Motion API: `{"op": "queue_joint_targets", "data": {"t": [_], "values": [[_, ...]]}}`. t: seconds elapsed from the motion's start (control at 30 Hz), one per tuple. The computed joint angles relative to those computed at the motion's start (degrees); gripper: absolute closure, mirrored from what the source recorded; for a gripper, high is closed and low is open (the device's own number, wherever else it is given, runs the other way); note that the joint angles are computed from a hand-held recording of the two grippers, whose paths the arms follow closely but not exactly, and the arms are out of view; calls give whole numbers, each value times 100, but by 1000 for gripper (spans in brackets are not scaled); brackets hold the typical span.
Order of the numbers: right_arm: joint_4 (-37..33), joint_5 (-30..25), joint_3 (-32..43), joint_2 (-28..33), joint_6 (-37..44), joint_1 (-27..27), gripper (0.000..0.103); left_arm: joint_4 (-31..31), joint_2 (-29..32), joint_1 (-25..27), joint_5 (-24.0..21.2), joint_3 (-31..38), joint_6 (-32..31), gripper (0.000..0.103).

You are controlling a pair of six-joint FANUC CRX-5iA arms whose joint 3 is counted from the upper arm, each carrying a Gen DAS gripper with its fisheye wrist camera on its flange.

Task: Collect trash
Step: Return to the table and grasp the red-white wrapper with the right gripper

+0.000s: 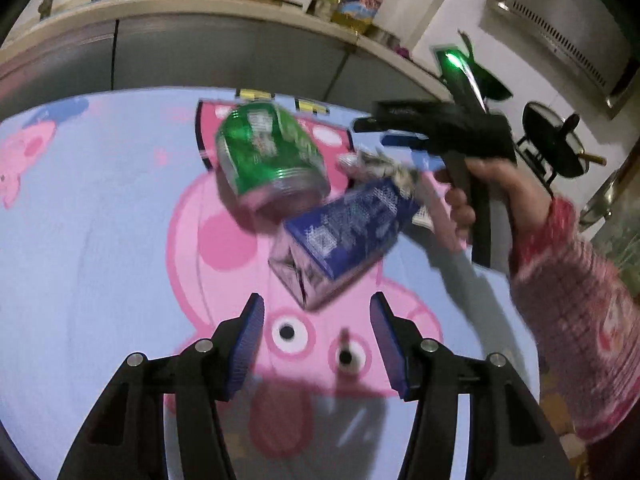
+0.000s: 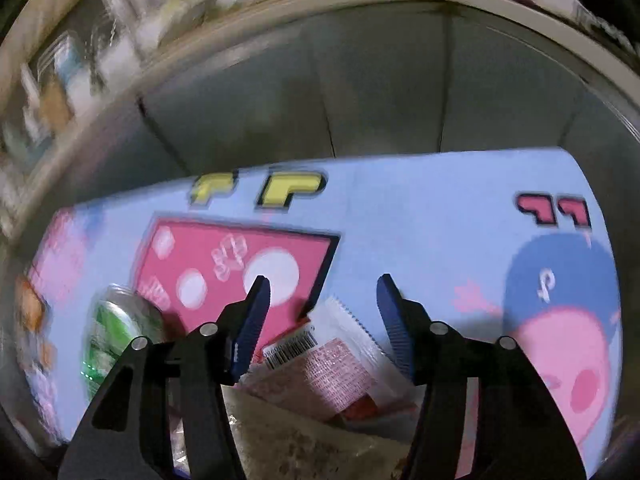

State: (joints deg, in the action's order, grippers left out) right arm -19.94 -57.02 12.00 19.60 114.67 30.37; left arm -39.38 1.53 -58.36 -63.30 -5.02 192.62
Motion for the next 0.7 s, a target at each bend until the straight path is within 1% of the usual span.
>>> {"op": "queue_joint_targets", "data": {"t": [0.03,0.1,0.23,0.33,0.43,0.57,0.6,0.63,0.67,0.7], "values": [[289,16,-76,10,-27,130,55,77,24,41,59,-12,-56,48],[637,170,-346,-123,152,262,57,142,64,79,131,-6,-122,48],[404,-6,-536,-324,472,-71,59,43,151,4,129,147,-222,48],[-125,-118,-847,-625,1012,-585,59,-64,262,-101,99,317,-267,48],[-725,-185,-1357,-1076,1500,-1189,59,-13,403,-161,183,445,-320,47],[-1710,-491,-1898,-1573,1963,-2097,60,-152,703,-394,-203,788,-446,41],[-1853,-424,-2179,-1805,1969,-2169,60,-119,787,-413,-279,870,-496,40],[-2034,-444,-2319,-1916,2051,-2353,60,-116,840,-435,-355,911,-519,40],[-2269,-500,-2481,-2042,2184,-2601,60,-136,904,-452,-446,968,-567,36],[-2404,-515,-2599,-2128,2257,-2752,60,-202,1006,-475,-600,1073,-637,34]]}}
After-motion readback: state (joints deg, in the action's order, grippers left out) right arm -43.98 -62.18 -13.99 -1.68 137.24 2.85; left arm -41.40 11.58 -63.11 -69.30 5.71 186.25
